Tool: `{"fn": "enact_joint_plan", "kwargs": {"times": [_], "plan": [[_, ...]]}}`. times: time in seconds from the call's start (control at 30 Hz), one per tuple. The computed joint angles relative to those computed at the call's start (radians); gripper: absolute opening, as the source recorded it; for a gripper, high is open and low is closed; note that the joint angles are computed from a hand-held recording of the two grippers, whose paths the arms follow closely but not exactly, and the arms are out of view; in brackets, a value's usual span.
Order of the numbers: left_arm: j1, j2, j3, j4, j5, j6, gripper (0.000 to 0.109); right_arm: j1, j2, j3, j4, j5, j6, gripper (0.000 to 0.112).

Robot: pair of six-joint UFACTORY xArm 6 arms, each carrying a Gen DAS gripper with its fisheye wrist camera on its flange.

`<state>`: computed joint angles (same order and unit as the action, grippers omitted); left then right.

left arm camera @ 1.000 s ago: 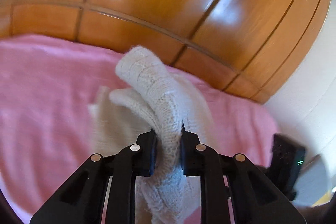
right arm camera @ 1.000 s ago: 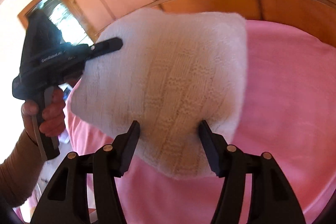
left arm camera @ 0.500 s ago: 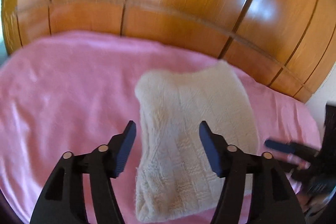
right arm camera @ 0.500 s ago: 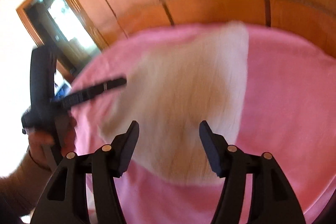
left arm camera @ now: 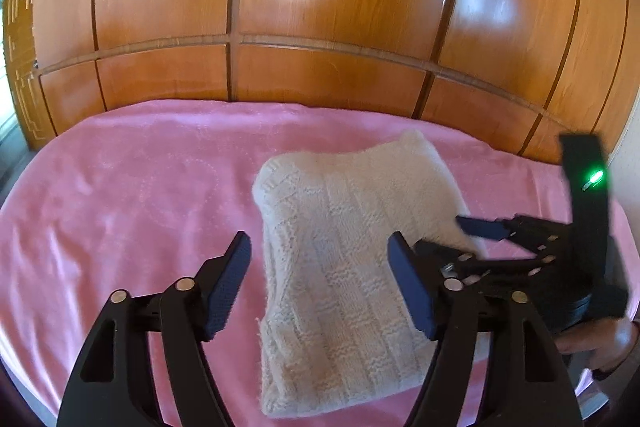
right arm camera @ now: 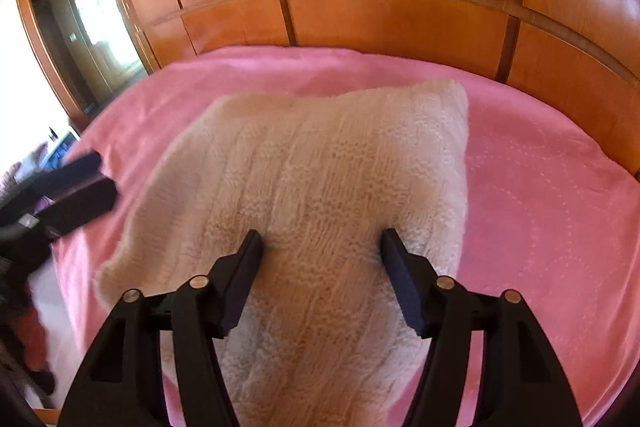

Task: Fold small clothes
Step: 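Open both tools and pull back from the folded sweater, then grasp the folded sweater with both tools and lift it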

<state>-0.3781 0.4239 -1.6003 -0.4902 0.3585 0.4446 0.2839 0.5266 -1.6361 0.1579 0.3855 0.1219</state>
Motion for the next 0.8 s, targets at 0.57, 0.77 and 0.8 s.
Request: {"fn": "enact_joint_plan", "kwargs": {"times": [0.57,0.77,0.8], "plan": [[0.135,0.328,-0.425,-0.29,0.524,0.078,0.084,-0.141,0.089,-0.077,0.887,0.324,-0.561,0.101],[0.214,0.498,-0.622,-0.595,0.775,0.155,0.042,-0.139,0.143,-0.165,0.866,0.378,-0.591,0.093],[0.215,0.497,-0.618,-0.601,0.778,0.17,0.039,-0.137,0.14,-0.164,0.862,0.375,-0.592,0.084]]}}
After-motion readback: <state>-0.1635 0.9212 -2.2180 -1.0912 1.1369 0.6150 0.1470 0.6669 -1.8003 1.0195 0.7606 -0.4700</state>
